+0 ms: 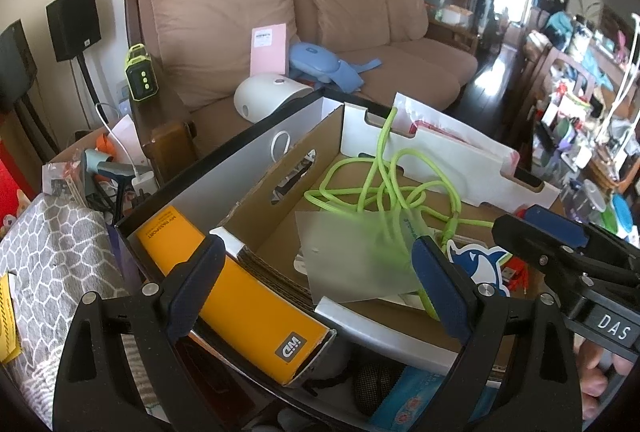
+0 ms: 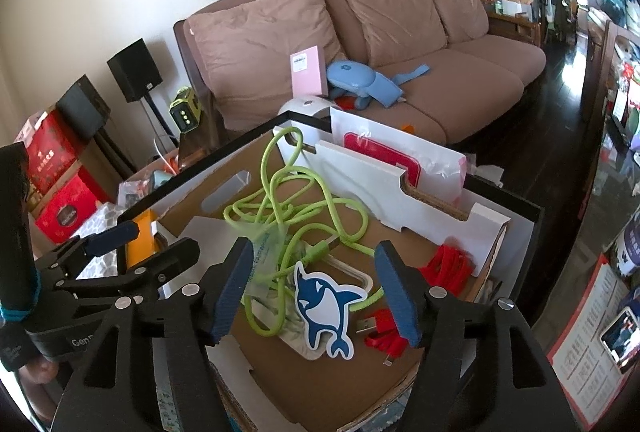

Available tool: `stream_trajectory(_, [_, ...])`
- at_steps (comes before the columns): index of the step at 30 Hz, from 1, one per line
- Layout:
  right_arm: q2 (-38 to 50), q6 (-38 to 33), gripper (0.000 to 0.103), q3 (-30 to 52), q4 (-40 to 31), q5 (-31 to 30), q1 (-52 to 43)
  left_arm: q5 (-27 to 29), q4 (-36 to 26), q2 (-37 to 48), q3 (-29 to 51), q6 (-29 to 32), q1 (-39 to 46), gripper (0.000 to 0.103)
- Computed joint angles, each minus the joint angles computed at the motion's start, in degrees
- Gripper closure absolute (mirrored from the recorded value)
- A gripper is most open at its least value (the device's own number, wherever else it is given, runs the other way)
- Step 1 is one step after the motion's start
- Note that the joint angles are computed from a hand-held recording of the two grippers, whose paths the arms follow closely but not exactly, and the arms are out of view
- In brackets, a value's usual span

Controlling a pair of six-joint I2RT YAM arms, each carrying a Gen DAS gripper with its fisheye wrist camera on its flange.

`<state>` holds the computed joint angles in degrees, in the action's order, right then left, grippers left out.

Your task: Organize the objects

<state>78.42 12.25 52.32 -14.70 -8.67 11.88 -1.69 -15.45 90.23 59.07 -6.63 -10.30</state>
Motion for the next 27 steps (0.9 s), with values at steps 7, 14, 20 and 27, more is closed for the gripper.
stream_trajectory(7, [-1.22, 0.61, 0.037, -1.1, 1.56, 0.8, -0.04, 0.81, -0.19, -0.4, 0.11, -0.52, 1.2, 0.009])
stream_trajectory(14, [-1.99, 1.4, 0.037, -1.65, 2.77, 0.45, -0.5, 1.5, 0.04, -1.03, -0.24, -1.11, 2.06, 0.009])
stream_trajectory(20, [-2.11, 1.08, 0.037, -1.68, 2.84, 0.95, 0.12, 0.97, 0.29, -1.59, -0.59, -0.88, 1.24, 0.009])
stream_trajectory(27, [-1.96, 0.97, 0.037, -1.76, 3.14, 0.85, 0.15, 0.89, 0.31, -2.48, -1.13, -1.16, 1.32, 0.009])
